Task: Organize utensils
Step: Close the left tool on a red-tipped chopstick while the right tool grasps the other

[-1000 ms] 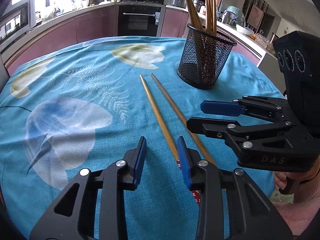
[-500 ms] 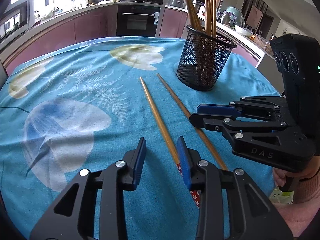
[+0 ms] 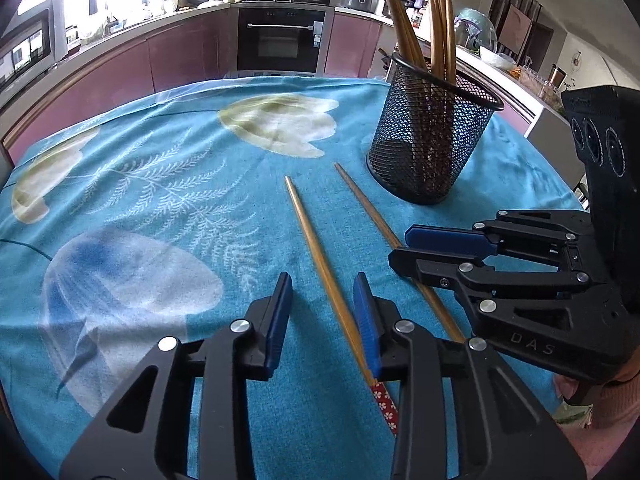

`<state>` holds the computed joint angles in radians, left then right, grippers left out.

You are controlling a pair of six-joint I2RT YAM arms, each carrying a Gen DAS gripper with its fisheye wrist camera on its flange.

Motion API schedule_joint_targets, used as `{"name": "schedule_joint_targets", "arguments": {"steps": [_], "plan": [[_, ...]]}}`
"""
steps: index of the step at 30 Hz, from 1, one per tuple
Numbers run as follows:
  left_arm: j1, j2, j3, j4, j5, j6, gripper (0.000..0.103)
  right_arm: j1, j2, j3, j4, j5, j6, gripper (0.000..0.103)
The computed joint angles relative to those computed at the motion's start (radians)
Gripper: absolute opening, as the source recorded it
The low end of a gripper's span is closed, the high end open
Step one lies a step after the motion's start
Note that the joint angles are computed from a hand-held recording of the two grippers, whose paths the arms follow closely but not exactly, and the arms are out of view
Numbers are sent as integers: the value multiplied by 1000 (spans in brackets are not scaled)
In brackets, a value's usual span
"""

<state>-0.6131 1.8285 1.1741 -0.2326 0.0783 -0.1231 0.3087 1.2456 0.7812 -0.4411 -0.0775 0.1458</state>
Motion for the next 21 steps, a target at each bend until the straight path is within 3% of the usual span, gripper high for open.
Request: {"name": "schedule_joint_targets", "arguments": {"steps": [7,12,21], "plan": [[-6,26,29,-1,-17,-16,23,-2,9,-2,20,-2,8,16],[-3,35,32,8,-12,-38,12,-30,-1,-15,34,-44,27,9],[3,14,0,29,8,-68,8,-70,-56,-44,40,-104,49,6]]}}
